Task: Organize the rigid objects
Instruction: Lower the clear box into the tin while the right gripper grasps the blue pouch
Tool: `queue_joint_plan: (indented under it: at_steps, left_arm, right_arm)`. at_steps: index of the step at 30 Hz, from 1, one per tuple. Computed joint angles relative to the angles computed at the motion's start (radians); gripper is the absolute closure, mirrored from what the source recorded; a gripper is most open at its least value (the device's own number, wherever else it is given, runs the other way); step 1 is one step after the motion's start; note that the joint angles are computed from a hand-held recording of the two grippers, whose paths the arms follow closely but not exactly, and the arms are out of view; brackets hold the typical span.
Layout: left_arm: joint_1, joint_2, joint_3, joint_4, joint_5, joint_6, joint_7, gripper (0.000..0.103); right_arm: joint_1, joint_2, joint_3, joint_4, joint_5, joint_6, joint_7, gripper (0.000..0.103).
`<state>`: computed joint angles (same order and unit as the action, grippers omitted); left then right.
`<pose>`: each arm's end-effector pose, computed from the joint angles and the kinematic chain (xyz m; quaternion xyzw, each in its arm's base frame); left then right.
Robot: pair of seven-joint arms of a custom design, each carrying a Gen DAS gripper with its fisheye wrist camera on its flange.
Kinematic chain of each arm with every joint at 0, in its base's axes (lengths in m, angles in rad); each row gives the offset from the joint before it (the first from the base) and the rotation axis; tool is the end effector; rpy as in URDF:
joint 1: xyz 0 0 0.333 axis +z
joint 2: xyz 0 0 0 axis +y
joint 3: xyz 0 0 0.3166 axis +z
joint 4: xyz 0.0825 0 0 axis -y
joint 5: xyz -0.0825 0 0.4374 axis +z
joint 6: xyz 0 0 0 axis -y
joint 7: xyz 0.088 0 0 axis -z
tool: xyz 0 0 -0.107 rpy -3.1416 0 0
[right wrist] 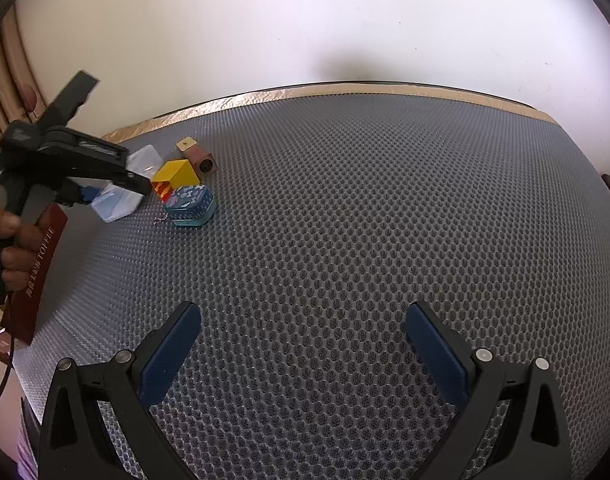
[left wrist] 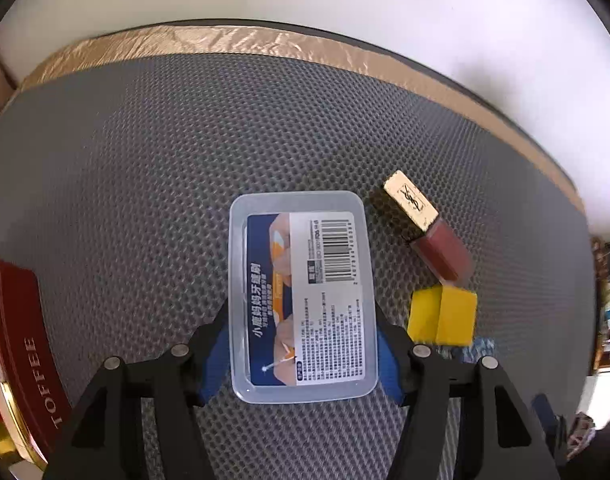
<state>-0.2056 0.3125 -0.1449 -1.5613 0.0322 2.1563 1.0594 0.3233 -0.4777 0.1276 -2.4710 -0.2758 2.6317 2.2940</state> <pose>0.6917 -0.2391 0.4810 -0.7537 0.6416 -0.1360 0.0429 0.4414 0.2250 0.5113 -0.6433 0.6897 -0.1885 0.2737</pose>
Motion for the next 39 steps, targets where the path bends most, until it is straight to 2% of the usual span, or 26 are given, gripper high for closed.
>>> queue_joint_plan:
  at_steps: [3,7,9,14,17,20,22,23,24,28,29,31,33,36,39]
  left_arm:
    - [0.014,-0.082,-0.007,-0.114,-0.032,0.081,0.017,0.041]
    - [0.039,-0.246,-0.032,-0.319,-0.152,0.198,0.102,0.041]
    - [0.035,-0.336,-0.042,-0.426,-0.185,0.255,0.146,0.041]
    - [0.028,-0.476,-0.044,-0.560,-0.280,0.299,0.201,0.041]
    - [0.035,-0.532,-0.035,-0.608,-0.321,0.312,0.217,0.041]
    - [0.044,-0.644,-0.028,-0.712,-0.336,0.332,0.226,0.041]
    - [0.055,-0.696,-0.024,-0.748,-0.339,0.334,0.218,0.041]
    - [0.061,-0.706,-0.024,-0.760,-0.341,0.344,0.212,0.041]
    - [0.066,-0.731,-0.020,-0.776,-0.344,0.343,0.208,0.041]
    - [0.087,-0.863,-0.031,-0.856,-0.322,0.314,0.165,0.041]
    - [0.090,-0.922,-0.010,-0.884,-0.320,0.283,0.179,0.041]
    - [0.110,-0.973,0.003,-0.922,-0.317,0.271,0.184,0.041]
    - [0.136,-1.055,0.019,-0.963,-0.316,0.236,0.173,0.041]
    - [0.190,-1.161,0.012,-1.023,-0.292,0.198,0.128,0.041]
    - [0.239,-1.216,0.009,-1.044,-0.257,0.155,0.094,0.040]
  right_arm:
    - [-0.001,0.011,0.001,0.008,0.000,-0.003,-0.001,0.001]
    - [0.002,0.005,-0.001,-0.003,-0.007,0.034,-0.006,0.001]
    - [0.051,0.014,-0.041,-0.001,0.036,0.069,-0.092,0.001]
    - [0.119,0.101,-0.082,0.082,0.164,0.093,-0.240,0.004]
    - [0.090,0.186,-0.052,0.167,0.175,0.081,-0.223,0.005]
    - [0.072,0.252,-0.030,0.239,0.177,0.067,-0.188,0.013]
    - [0.060,0.291,-0.012,0.280,0.147,0.047,-0.159,0.024]
    - [0.055,0.298,-0.005,0.290,0.128,0.032,-0.139,0.033]
    - [0.050,0.314,0.003,0.305,0.107,0.023,-0.116,0.038]
    - [0.037,0.356,0.019,0.344,0.007,0.009,-0.010,0.038]
    - [0.038,0.364,0.018,0.352,-0.007,0.004,0.000,0.039]
    - [0.039,0.388,0.021,0.384,-0.053,-0.034,0.024,0.047]
    - [0.046,0.394,0.018,0.390,-0.066,-0.037,0.023,0.063]
    - [0.052,0.385,0.014,0.375,-0.076,-0.022,0.013,0.064]
    - [0.056,0.346,0.020,0.330,-0.098,-0.006,0.042,0.064]
